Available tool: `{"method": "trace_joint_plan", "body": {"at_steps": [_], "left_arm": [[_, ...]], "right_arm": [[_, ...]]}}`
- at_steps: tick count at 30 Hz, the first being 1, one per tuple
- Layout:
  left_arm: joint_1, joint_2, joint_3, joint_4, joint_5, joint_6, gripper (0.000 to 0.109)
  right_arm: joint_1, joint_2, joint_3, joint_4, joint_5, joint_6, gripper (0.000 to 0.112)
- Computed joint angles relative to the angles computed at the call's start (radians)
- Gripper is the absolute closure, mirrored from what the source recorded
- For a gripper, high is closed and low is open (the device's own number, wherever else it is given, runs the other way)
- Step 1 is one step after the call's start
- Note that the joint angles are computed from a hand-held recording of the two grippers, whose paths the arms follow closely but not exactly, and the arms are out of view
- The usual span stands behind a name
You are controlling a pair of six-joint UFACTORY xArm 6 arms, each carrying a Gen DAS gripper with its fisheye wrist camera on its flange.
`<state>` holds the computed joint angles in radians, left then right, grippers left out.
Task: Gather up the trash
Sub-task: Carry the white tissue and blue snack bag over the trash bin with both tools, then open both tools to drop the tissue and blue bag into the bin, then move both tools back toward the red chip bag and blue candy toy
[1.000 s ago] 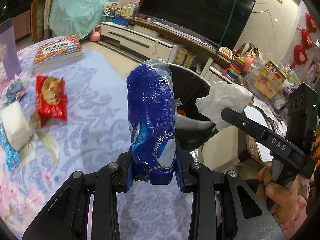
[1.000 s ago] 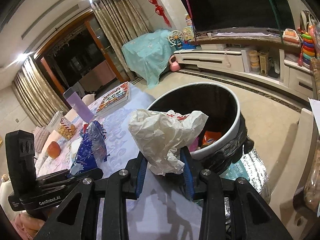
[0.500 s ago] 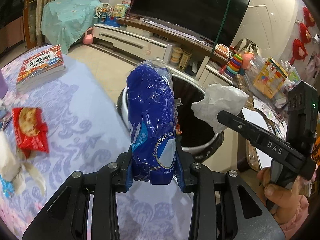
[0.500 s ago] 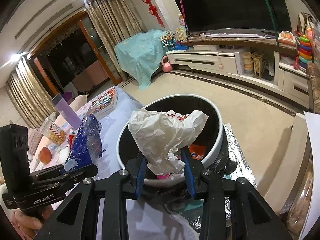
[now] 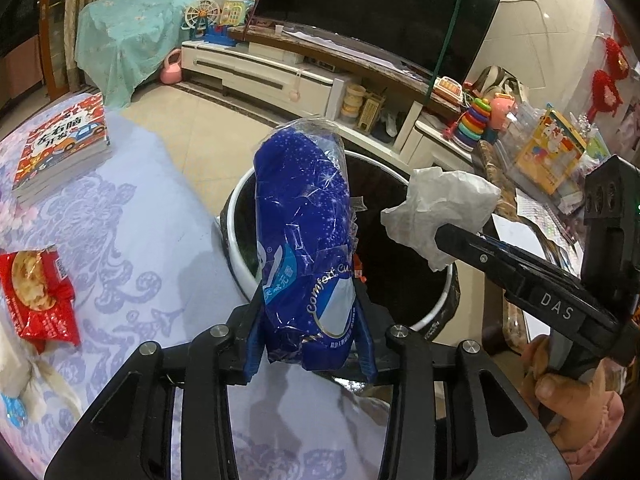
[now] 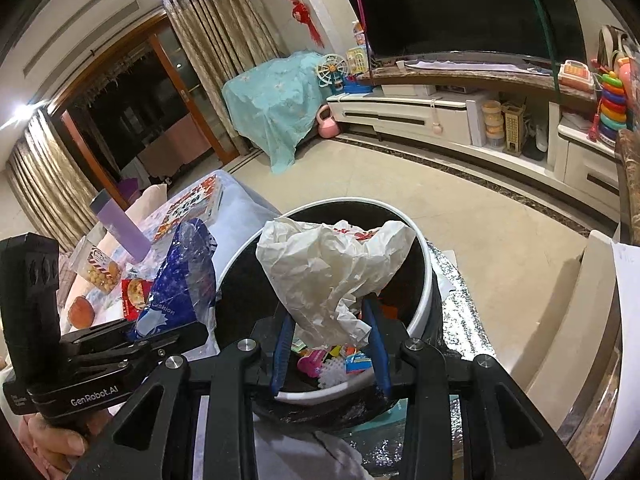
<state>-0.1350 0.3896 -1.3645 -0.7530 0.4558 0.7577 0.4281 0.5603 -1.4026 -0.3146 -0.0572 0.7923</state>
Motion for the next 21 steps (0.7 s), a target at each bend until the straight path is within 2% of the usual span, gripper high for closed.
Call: {"method": "trace_joint_plan", "body": {"at_steps": [1, 5, 7, 9, 11, 13, 14, 15, 18, 21], "left_arm": [[-0.001, 0.006, -0.008, 0.005, 0.002, -0.006, 0.072], [-0.01, 0.016, -0.02, 0.024, -0.005, -0.021, 0.07], [-0.013, 0.022, -0.028, 0.036, -0.008, -0.032, 0.069], [-0.012, 0.028, -0.034, 0.047, -0.006, -0.045, 0.059], [-0.013, 0.029, -0.032, 0.058, -0.02, -0.063, 0.043], [-0.013, 0.025, -0.025, 0.047, -0.028, -0.058, 0.04], [-0.011, 0.026, -0.024, 0.052, -0.029, -0.063, 0.038], [-0.009, 0.025, -0.02, 0.057, -0.03, -0.071, 0.038], [0.0, 0.014, 0.001, 0.03, -0.033, -0.052, 0.038], [0.012, -0.009, 0.044, -0.008, -0.049, -0.026, 0.038]], "right_arm": [[0.003, 0.002, -0.005, 0.016, 0.007, -0.015, 0.076], [0.024, 0.013, -0.017, 0.227, 0.02, -0.21, 0.076], [0.027, 0.016, -0.024, 0.257, 0.029, -0.242, 0.076], [0.033, 0.021, -0.031, 0.327, 0.035, -0.311, 0.076], [0.037, 0.027, -0.042, 0.382, 0.049, -0.361, 0.073], [0.024, 0.026, -0.045, 0.287, 0.06, -0.269, 0.05], [0.02, 0.023, -0.04, 0.258, 0.055, -0.238, 0.045], [0.02, 0.021, -0.035, 0.271, 0.046, -0.248, 0.045], [0.004, 0.009, -0.018, 0.138, 0.031, -0.12, 0.045], [-0.006, 0.001, -0.007, 0.068, 0.017, -0.051, 0.045]]}}
